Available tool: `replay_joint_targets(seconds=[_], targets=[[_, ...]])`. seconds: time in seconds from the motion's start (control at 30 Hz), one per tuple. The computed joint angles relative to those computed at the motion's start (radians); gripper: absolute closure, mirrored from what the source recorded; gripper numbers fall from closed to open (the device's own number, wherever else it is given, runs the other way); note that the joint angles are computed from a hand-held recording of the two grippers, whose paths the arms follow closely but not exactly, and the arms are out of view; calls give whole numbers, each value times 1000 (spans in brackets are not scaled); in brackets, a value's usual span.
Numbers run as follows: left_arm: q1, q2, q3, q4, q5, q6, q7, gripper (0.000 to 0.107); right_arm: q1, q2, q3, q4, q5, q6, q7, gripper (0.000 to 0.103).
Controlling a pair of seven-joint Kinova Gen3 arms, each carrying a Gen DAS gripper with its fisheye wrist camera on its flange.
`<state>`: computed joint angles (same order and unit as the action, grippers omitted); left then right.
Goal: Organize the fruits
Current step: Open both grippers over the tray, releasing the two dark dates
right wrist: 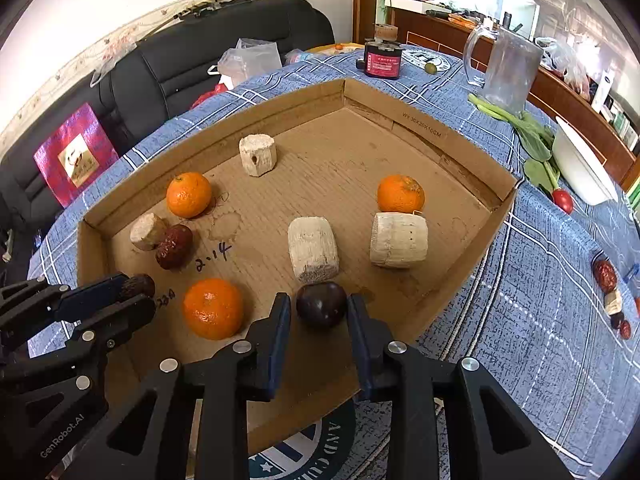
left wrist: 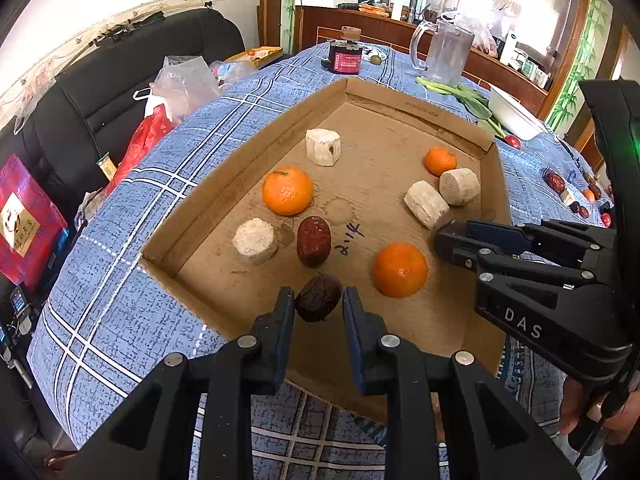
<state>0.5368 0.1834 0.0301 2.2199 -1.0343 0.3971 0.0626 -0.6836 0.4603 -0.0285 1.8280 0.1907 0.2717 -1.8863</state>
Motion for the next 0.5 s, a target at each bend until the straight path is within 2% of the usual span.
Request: replay_joint_targets(seconds=[0.17,0.33,0.5], targets=[[10,-11,12,2,-1,28,15,82,-27,-14,26,10,14,3,-23,71],[31,-20,42,-6,-16,98,60,65,-21,-52,21,43,18,-5,-41,71],[43,-24,82,-22,-18,168,98,62,-10,-117,16,113,20,-42,-55,68]])
